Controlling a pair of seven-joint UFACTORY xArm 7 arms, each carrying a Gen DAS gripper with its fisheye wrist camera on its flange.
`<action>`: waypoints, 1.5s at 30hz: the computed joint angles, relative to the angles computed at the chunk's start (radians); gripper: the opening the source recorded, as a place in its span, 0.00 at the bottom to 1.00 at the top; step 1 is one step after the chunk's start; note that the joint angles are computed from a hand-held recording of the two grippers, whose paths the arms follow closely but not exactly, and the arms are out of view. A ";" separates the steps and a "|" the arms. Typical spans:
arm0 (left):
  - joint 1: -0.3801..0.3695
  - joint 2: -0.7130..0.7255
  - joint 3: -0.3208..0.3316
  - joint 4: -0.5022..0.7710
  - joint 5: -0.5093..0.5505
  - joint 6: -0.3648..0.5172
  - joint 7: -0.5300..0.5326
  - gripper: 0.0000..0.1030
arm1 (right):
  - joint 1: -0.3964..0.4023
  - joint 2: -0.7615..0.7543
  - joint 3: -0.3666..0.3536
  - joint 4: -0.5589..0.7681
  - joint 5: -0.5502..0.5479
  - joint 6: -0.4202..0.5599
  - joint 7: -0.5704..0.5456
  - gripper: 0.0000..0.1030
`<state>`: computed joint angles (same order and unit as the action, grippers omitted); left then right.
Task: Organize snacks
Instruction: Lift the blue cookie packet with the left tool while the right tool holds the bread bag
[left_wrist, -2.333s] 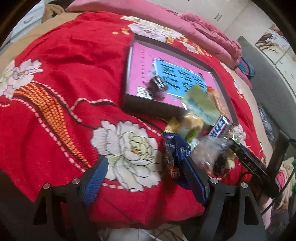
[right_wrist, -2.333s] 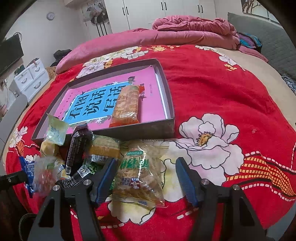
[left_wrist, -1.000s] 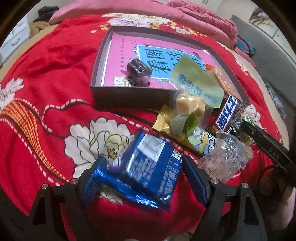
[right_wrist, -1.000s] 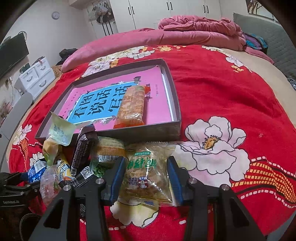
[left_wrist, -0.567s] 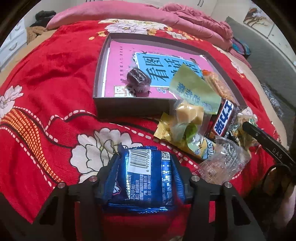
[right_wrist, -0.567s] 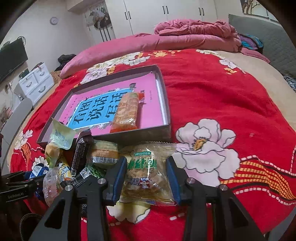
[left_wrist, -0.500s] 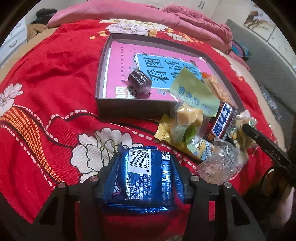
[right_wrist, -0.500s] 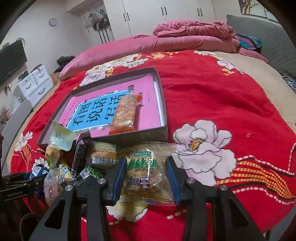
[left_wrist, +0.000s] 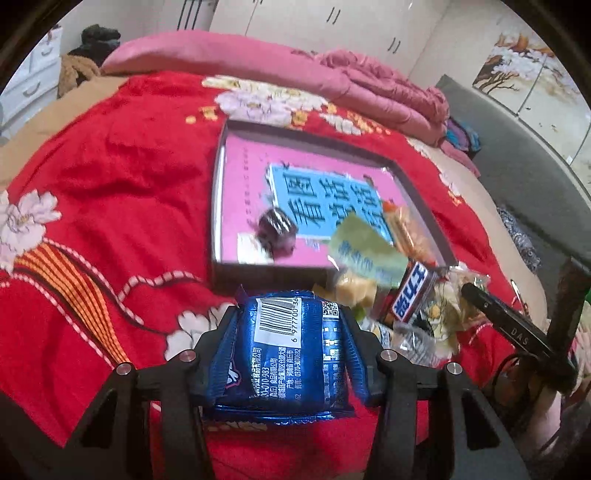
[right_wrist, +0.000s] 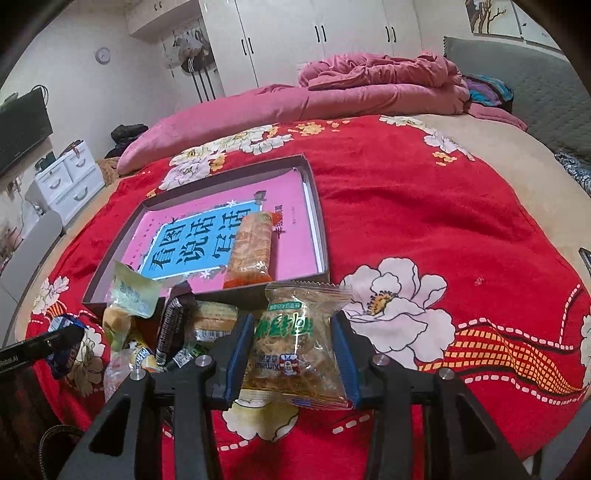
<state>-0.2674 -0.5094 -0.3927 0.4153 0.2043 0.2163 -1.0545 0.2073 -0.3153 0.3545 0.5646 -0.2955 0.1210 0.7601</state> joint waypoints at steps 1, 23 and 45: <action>0.002 -0.007 0.004 -0.003 0.001 -0.005 0.001 0.52 | -0.003 -0.002 0.004 0.002 -0.002 0.001 0.004 0.42; 0.151 -0.037 -0.049 0.012 0.091 -0.017 -0.028 0.52 | -0.078 0.008 0.055 0.057 -0.095 -0.004 0.068 0.42; 0.325 0.133 -0.153 0.131 0.289 -0.058 -0.110 0.52 | -0.115 0.121 0.051 0.185 -0.294 -0.001 0.209 0.42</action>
<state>0.0578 -0.3759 -0.5452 0.5465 0.4936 0.1582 -1.1650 0.0919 -0.1940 0.4060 0.7496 -0.5896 0.1199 0.9693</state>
